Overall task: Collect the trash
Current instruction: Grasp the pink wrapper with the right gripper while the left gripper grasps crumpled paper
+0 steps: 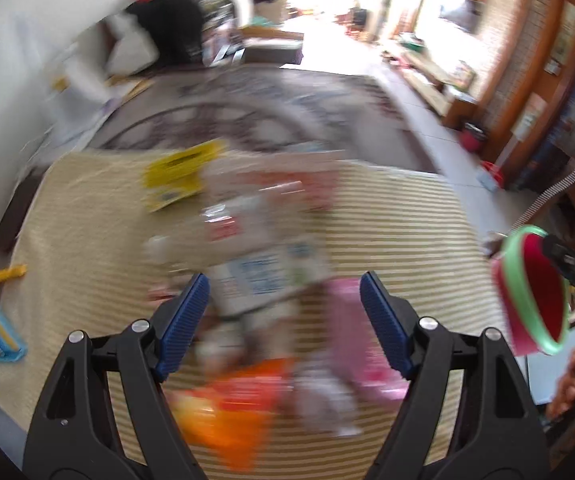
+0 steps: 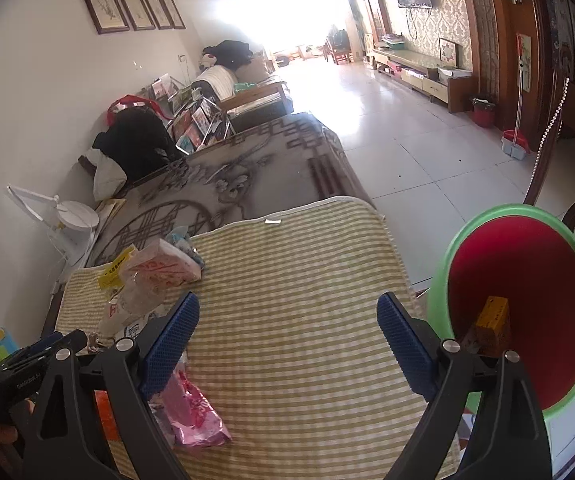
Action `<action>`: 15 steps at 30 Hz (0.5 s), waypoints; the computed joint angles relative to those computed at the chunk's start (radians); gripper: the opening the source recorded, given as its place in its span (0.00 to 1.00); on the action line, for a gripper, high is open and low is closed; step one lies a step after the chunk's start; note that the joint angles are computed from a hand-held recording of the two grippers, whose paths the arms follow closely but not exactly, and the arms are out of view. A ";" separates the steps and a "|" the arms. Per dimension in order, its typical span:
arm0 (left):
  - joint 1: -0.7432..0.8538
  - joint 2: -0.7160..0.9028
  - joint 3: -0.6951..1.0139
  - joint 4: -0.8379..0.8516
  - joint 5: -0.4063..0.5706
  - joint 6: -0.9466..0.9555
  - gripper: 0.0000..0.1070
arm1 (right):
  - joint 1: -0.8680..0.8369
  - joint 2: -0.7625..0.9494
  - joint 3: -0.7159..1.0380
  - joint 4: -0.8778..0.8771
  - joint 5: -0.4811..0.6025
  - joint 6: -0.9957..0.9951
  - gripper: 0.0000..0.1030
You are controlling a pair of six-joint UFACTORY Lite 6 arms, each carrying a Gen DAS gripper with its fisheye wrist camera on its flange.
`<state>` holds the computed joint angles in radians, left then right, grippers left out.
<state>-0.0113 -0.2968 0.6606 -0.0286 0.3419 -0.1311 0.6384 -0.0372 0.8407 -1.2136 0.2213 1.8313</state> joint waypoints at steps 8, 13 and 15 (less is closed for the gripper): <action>0.432 0.350 0.100 -0.555 0.068 0.837 0.70 | 0.217 0.217 0.195 0.056 0.171 0.153 0.85; 0.474 0.518 0.193 -0.744 0.130 1.125 0.70 | 0.309 0.341 0.338 0.136 0.256 0.156 0.85; 0.462 0.551 0.220 -0.754 0.156 1.152 0.70 | 0.336 0.373 0.382 0.168 0.286 0.142 0.85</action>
<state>0.4505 0.2545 0.8806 -0.7830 0.4982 1.0206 0.9743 0.3361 1.2226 -1.0461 0.5078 1.9733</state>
